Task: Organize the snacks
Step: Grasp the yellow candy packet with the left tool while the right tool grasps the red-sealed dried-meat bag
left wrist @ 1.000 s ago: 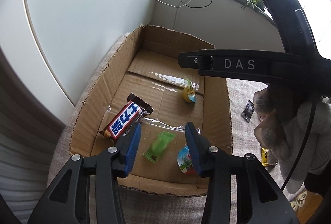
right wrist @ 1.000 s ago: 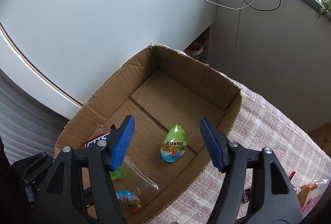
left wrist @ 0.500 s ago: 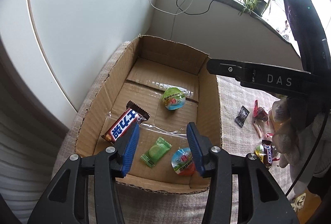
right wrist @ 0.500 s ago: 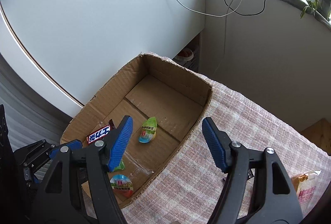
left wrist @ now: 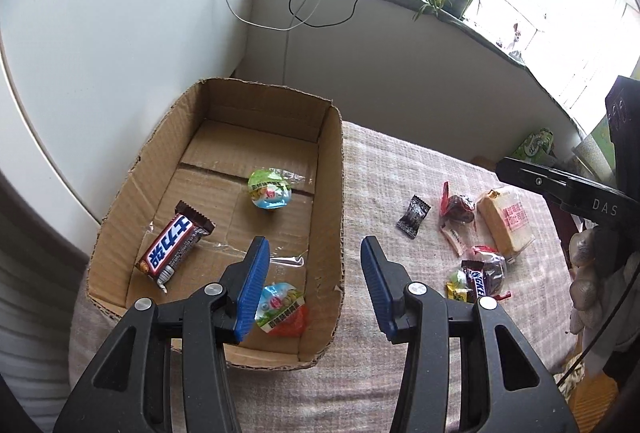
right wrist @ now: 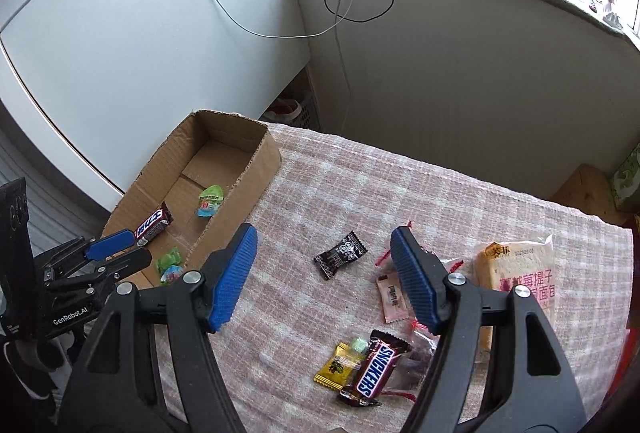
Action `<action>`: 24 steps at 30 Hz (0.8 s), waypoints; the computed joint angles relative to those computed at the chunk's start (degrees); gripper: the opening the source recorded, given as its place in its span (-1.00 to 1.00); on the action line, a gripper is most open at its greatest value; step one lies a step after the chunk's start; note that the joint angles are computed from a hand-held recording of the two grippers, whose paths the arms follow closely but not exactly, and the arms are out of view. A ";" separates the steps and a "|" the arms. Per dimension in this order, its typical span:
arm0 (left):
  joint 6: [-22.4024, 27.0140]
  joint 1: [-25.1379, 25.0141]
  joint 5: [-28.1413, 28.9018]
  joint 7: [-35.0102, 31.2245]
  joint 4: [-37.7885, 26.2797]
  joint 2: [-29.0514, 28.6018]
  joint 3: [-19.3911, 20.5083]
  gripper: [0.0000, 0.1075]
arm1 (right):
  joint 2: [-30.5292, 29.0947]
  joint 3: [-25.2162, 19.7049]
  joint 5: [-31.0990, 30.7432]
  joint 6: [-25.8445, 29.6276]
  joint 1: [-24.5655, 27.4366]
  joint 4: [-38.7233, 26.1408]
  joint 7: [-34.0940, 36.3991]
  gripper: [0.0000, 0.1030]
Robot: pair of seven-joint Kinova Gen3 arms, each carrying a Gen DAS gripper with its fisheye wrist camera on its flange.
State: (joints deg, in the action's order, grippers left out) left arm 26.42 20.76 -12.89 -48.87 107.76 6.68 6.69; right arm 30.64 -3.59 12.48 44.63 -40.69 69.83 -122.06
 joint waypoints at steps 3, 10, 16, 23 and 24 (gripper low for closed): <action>-0.04 0.37 1.52 -1.94 -1.01 1.10 1.15 -0.14 | -3.07 1.19 0.86 -0.63 0.03 5.28 -2.72 0.40; -0.34 1.36 7.79 -9.42 -3.66 4.75 3.38 -0.14 | -7.50 0.23 0.14 -2.65 2.94 14.94 -7.63 0.40; -0.11 0.70 15.78 -18.27 -5.70 8.51 6.04 -0.15 | -7.82 -1.68 -2.32 -2.45 5.92 18.44 -6.65 0.15; 1.21 0.92 22.93 -25.95 -8.40 13.08 7.95 -0.27 | -5.98 -2.69 -4.40 -1.64 6.71 18.46 -4.53 -0.08; 1.40 0.86 23.68 -26.77 -8.74 13.62 8.16 -0.28 | -5.74 -2.80 -4.77 -2.00 6.94 18.46 -4.08 -0.13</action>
State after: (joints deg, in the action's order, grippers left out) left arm 27.82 21.62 10.79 -75.64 99.02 20.30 14.85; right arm 24.90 -6.39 7.72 42.63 -33.75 88.29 -126.14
